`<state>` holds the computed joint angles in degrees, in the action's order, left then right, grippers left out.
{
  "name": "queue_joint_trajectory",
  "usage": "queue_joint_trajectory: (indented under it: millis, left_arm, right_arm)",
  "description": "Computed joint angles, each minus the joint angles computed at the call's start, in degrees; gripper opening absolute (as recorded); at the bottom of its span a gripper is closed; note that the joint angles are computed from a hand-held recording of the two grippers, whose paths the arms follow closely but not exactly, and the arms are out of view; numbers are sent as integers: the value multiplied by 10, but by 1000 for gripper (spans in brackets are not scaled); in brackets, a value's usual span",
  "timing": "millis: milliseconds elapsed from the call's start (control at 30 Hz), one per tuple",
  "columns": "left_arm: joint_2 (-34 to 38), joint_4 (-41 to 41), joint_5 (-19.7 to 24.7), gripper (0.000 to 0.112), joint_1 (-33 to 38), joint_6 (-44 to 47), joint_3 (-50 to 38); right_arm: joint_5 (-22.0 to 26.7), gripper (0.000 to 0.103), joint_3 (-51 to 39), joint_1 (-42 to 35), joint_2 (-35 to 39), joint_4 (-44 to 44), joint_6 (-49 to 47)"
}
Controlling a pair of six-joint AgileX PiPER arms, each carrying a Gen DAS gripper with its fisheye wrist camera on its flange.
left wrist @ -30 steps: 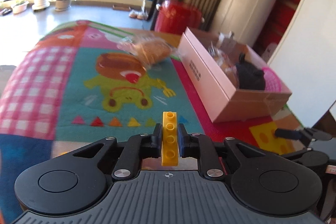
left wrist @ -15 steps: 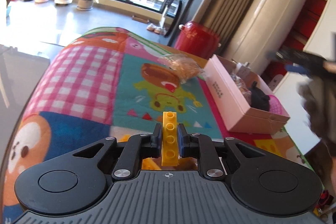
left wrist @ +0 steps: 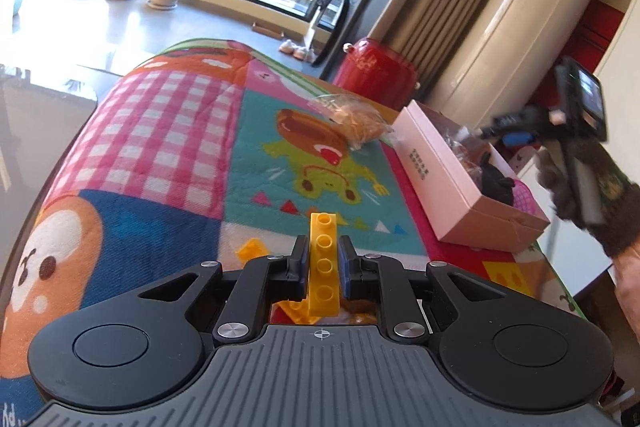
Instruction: Organize objects
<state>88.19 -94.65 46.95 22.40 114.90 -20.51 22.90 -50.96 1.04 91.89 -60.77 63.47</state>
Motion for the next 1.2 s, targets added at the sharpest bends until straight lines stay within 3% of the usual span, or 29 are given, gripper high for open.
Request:
queue_joint_trajectory:
  millis: [67, 200, 333, 467, 533, 700, 800, 833, 933, 1067, 1200]
  left_arm:
    - [15, -2, 0, 17, 3, 1, -7]
    - [36, -10, -1, 17, 4, -4, -14]
    - [37, -12, 5, 17, 15, -4, -11]
    - [22, 3, 11, 17, 48, -16, -7]
    - [15, 19, 21, 17, 74, -23, -5]
    - [2, 74, 54, 17, 138, -25, 0]
    - [8, 101, 69, 17, 164, -20, -2]
    - [12, 109, 72, 17, 167, -19, -4]
    - [17, 118, 78, 17, 164, -10, -2]
    - [16, 113, 82, 17, 148, 12, 8]
    - [5, 115, 87, 17, 120, 21, 16]
  right_arm:
    - [-4, 50, 40, -1, -41, 57, -68]
    - [-2, 55, 100, 22, -133, 92, -91]
    - [-14, 81, 74, 74, -151, 203, -185]
    - [-5, 88, -30, 150, -50, 298, -261]
    - [28, 96, -118, 179, 37, 317, -264]
    - [152, 99, -322, 233, 240, 218, -219]
    - [203, 101, -410, 229, 306, 270, -263]
    - [213, 96, -425, 227, 315, 292, -273]
    - [196, 78, -391, 240, 297, 278, -259]
    - [126, 75, -262, 264, 201, 267, -248]
    - [51, 75, -86, 292, 39, 298, -271]
